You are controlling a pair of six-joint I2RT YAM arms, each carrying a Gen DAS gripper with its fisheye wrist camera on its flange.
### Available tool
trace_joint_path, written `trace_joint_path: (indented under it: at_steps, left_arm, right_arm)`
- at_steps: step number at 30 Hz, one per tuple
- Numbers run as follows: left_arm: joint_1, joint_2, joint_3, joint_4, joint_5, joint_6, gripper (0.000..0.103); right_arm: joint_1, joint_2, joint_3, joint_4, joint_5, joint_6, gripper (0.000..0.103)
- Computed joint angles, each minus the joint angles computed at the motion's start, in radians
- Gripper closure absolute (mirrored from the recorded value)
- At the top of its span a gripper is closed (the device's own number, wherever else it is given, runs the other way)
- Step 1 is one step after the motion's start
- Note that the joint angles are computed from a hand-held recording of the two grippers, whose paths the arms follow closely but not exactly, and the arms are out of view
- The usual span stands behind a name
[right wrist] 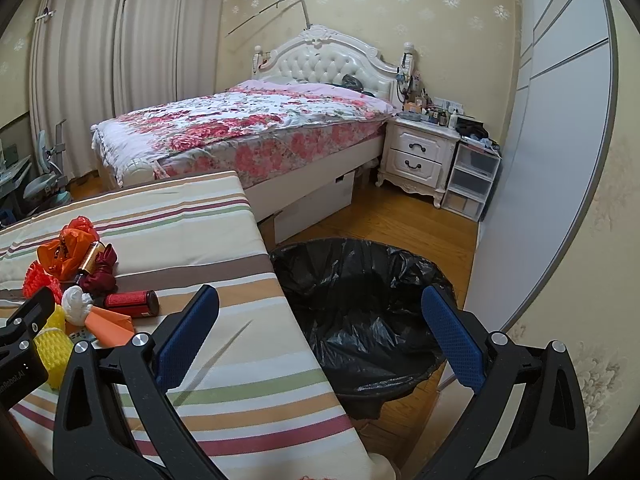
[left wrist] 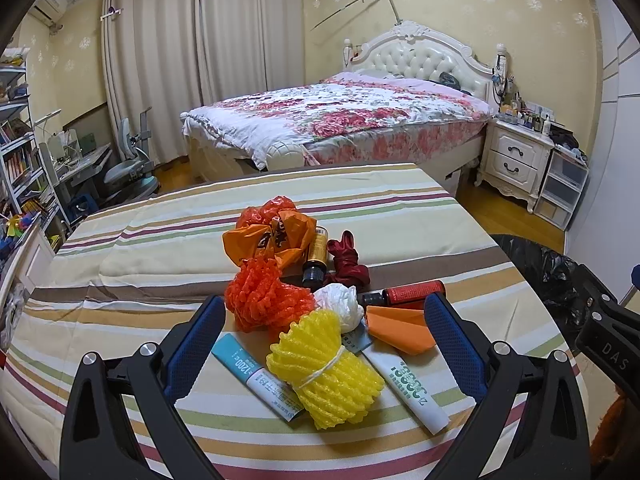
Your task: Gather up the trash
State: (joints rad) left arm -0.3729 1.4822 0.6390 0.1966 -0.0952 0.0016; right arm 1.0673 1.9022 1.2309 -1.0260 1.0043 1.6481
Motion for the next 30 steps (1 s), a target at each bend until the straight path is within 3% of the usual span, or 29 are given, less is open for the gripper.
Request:
trace_joint_path:
  at_steps: [30]
  left_arm:
    - [-0.007,0.031,-0.003,0.019,-0.012,-0.009,0.006]
  right_arm:
    - [-0.007,0.0,-0.024,0.023,-0.016,0.001,0.004]
